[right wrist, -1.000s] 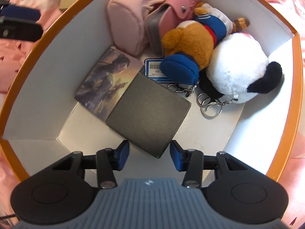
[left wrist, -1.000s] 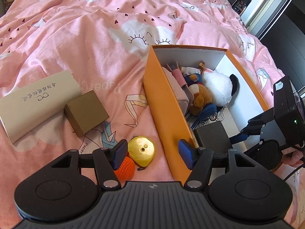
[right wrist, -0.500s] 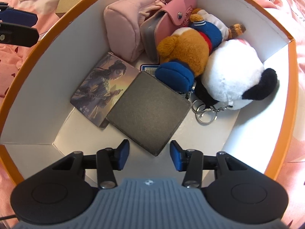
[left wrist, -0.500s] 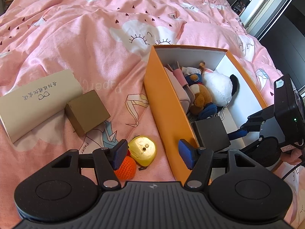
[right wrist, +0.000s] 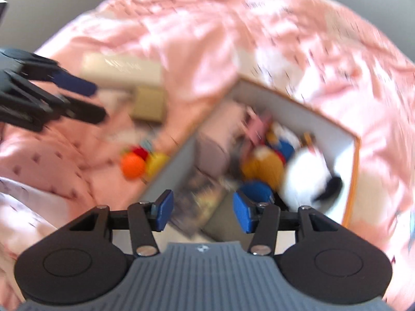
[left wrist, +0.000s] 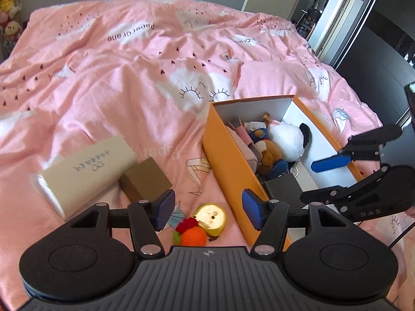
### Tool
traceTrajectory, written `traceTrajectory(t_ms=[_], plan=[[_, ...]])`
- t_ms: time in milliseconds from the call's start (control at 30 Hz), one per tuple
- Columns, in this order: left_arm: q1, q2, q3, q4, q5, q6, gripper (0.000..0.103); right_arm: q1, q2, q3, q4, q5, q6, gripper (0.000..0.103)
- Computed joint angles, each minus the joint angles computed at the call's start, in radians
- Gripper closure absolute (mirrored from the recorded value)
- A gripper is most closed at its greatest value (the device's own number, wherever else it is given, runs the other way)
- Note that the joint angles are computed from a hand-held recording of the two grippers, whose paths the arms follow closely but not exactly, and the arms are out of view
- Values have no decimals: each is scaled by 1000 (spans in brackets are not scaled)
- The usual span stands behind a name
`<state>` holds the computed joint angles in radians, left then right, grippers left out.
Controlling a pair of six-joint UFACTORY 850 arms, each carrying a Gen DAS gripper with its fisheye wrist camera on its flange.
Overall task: Organize objects
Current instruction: 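Move both grippers out to the glasses case and small brown box, then grasp the white glasses case with the left gripper while the right grasps the brown box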
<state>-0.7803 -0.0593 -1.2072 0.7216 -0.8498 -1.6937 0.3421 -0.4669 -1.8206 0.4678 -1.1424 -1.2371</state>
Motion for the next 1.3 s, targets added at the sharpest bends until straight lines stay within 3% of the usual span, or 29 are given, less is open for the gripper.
traceTrajectory(t_ms=[233, 533, 733, 1033, 1200, 1300], plan=[[-15, 53, 46, -8, -106, 67, 35, 53, 47, 77, 106, -2, -99, 44], [54, 80, 57, -79, -200, 460, 34, 173, -55, 15, 57, 9, 48, 38], [132, 34, 43, -148, -159, 770, 27, 231, -174, -106, -13, 0, 160, 26], [266, -43, 23, -325, -108, 1125, 23, 274, -352, -320, -79, -88, 267, 25], [305, -68, 12, -377, -103, 1225, 22, 287, -423, -414, -102, -140, 304, 26], [315, -88, -1, -386, -115, 1265, 22, 288, -462, -470, -101, -190, 329, 34]])
